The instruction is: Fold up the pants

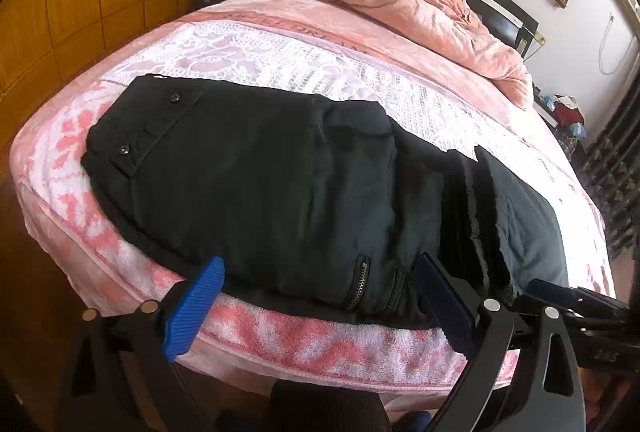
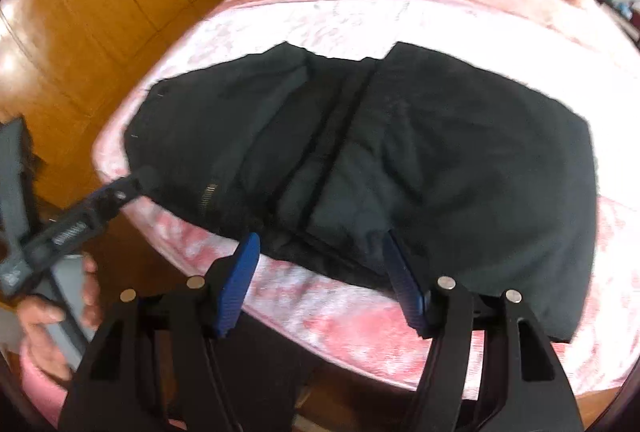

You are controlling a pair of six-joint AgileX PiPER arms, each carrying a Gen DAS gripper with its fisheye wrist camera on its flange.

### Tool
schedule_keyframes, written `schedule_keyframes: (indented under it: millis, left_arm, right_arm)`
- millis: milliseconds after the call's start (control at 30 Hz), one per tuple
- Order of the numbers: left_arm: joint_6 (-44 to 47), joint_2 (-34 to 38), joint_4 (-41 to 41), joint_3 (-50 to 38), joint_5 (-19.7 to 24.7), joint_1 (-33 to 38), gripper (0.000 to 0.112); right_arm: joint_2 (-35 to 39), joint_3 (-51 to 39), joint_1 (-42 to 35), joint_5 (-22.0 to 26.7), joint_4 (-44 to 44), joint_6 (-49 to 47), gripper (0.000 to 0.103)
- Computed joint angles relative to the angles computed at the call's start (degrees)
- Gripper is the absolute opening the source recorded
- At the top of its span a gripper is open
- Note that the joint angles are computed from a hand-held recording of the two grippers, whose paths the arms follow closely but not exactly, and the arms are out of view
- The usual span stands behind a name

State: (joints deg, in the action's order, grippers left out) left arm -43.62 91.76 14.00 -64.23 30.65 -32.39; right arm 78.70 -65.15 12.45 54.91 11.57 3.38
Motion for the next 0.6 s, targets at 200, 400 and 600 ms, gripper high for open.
schedule_keyframes:
  millis: [200,400,600]
  left_arm:
    - [0.56,-0.22,-1.93,0.81,-0.74,0.52,0.097]
    - [-0.92,0.51,1.91,-0.37,2.26,-0.38,0.098]
    - [1.05,4.23,2.85,-2.96,4.61,0.56,0.098]
  right_arm:
    - [3.92,-0.3,6.44,-1.57,-12.64,10.5,0.059]
    - [6.02,0.63,-0.1,-2.76,-1.99,3.24,0.022]
    - [3.95,-0.29,-1.06,-1.98,0.62,1.21,0.01]
